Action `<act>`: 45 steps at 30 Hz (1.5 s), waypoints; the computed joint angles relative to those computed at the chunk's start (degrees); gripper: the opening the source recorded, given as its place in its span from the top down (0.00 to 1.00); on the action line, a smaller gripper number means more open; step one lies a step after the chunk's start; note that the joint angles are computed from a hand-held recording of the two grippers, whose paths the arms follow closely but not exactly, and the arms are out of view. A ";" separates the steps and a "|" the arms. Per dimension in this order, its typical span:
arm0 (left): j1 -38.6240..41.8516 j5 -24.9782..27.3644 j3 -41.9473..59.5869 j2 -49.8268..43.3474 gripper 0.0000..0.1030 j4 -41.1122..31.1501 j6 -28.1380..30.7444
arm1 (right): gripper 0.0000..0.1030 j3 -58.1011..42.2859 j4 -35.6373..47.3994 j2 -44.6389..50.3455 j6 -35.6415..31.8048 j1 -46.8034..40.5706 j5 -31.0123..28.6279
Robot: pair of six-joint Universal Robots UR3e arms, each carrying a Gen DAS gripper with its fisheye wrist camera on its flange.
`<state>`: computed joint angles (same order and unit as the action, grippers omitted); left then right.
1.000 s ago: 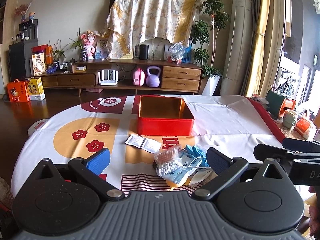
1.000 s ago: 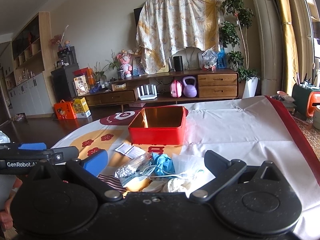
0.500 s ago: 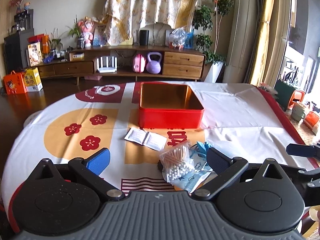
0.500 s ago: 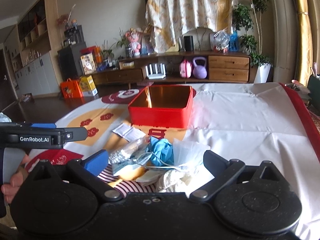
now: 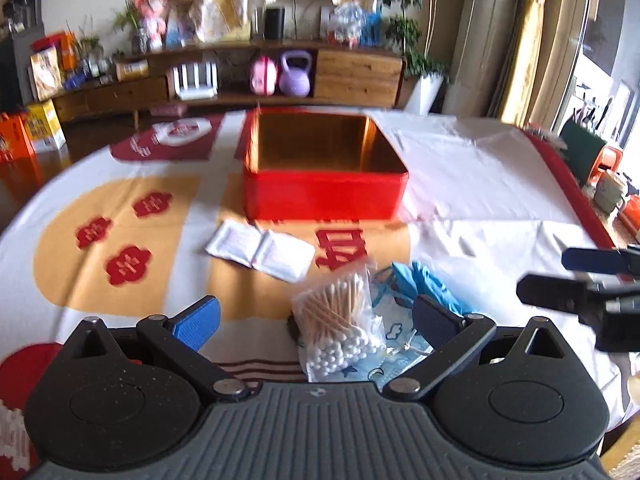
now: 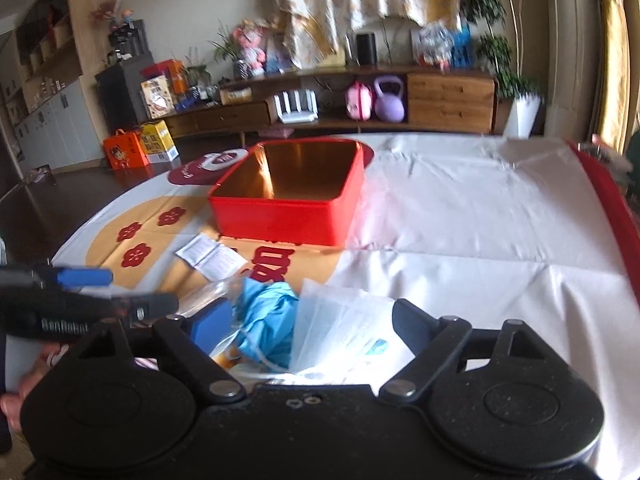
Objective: Organize soft objects
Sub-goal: 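Grasp the cotton swab bag with the left tool while the right tool grasps the plastic-wrapped pad, then carry both items into the red tin and open both tools to release them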
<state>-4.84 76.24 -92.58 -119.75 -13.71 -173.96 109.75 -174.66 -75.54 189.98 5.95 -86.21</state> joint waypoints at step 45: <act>4.70 -7.94 8.09 -3.00 0.65 -13.01 -4.66 | 0.89 -5.72 7.93 -0.18 7.42 -1.19 2.38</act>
